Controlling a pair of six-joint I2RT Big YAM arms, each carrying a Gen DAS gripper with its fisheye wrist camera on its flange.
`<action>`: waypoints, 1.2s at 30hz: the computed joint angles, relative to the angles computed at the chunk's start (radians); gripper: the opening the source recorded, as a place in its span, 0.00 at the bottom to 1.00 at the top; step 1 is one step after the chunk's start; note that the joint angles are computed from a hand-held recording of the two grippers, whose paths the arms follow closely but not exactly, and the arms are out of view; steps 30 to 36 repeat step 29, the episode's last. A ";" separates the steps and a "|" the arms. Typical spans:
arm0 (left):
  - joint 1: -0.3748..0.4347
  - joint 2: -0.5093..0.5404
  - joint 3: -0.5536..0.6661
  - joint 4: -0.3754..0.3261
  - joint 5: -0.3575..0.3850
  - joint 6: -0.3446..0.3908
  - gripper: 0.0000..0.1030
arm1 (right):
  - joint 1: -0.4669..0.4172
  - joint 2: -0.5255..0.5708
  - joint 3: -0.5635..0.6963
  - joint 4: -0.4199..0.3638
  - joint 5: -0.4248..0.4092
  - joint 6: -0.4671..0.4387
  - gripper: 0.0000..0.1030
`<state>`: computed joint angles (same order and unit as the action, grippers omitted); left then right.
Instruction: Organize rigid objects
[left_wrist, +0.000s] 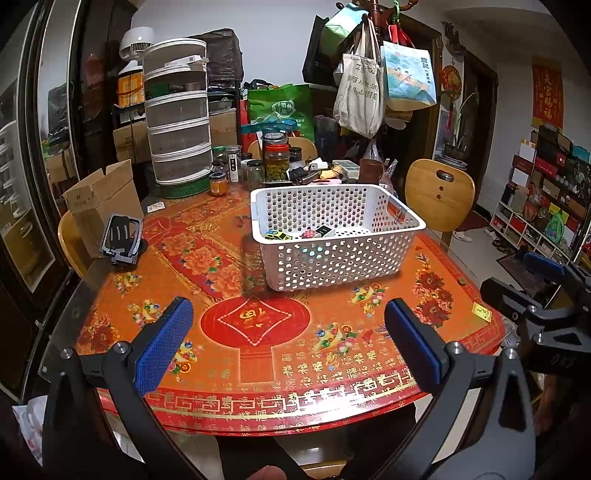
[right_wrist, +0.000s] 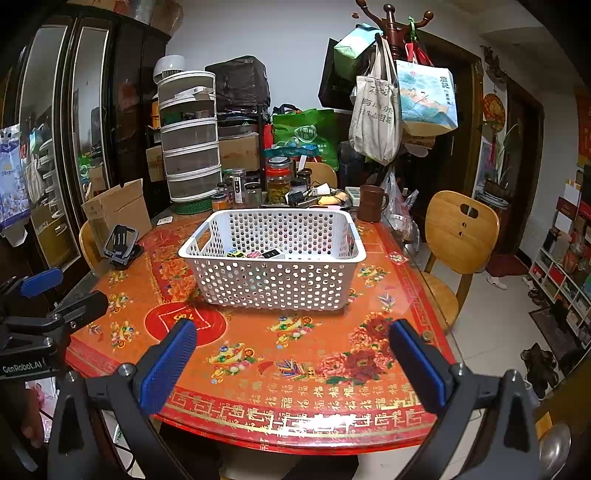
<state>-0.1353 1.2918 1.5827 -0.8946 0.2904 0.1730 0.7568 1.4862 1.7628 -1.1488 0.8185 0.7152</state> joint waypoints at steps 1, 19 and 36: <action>0.000 0.000 0.001 -0.001 -0.001 0.000 0.99 | 0.000 0.000 0.000 0.002 0.000 0.000 1.00; 0.004 0.009 0.010 -0.013 0.003 0.008 0.99 | 0.001 0.002 0.004 -0.005 0.001 0.002 1.00; 0.003 0.010 0.004 -0.003 -0.011 0.013 0.99 | 0.001 0.002 0.002 -0.004 -0.002 0.002 1.00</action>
